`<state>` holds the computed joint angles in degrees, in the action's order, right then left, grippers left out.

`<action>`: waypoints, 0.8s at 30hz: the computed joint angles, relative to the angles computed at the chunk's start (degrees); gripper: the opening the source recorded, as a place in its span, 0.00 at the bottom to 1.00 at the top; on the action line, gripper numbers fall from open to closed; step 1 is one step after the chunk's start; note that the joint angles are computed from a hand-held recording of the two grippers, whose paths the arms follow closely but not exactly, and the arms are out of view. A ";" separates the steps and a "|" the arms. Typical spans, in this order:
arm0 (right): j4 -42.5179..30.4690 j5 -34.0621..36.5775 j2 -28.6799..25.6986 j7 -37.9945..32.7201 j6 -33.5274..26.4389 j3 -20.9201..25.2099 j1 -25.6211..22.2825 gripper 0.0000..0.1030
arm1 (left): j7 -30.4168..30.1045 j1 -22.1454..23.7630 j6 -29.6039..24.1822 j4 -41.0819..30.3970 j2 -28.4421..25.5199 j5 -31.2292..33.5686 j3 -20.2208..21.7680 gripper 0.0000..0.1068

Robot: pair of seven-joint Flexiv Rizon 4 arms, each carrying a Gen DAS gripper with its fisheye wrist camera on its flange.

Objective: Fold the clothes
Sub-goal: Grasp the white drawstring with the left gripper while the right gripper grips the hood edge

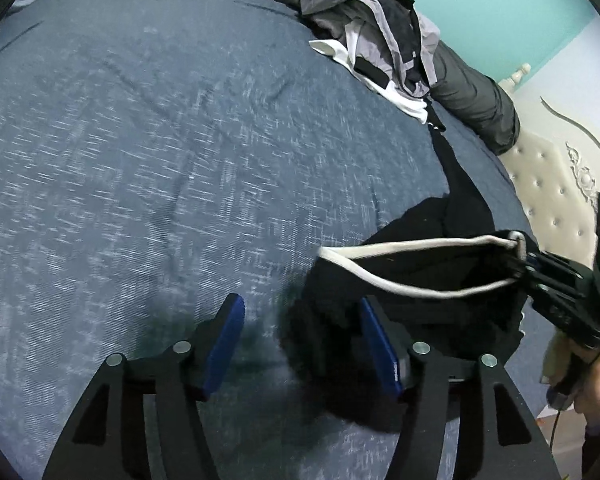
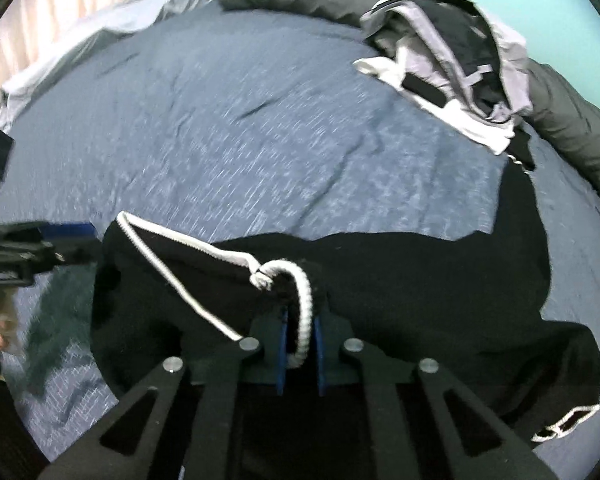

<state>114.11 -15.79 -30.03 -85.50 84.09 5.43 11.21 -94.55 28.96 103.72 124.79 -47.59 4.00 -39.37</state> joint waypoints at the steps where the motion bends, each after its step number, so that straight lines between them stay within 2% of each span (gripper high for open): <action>1: 0.29 0.12 0.35 -0.23 0.40 0.18 -0.29 0.09 | -0.02 -0.04 0.21 -0.54 -0.75 0.02 -0.46 0.60; 9: 2.47 1.41 2.68 -0.87 4.33 0.80 -2.09 0.08 | 2.68 -0.47 -0.62 -2.87 -4.28 1.30 -3.65 0.59; 11: 2.34 2.32 3.06 -1.50 4.70 2.39 -3.81 0.08 | 3.23 -0.43 -0.37 -2.90 -4.80 1.61 -4.47 0.42; 13: 2.36 2.98 3.47 -2.26 5.00 3.50 -5.04 0.08 | 3.66 -0.83 -0.18 -2.88 -4.56 1.86 -4.91 0.18; 15: 2.76 3.09 4.08 -2.76 5.37 3.48 -5.22 0.08 | 3.84 -1.01 0.13 -2.86 -4.44 2.09 -5.62 0.11; 24: 5.76 3.74 8.45 -1.79 9.45 1.20 -5.20 0.07 | 3.05 -2.20 3.40 -1.03 0.87 4.38 -6.96 0.08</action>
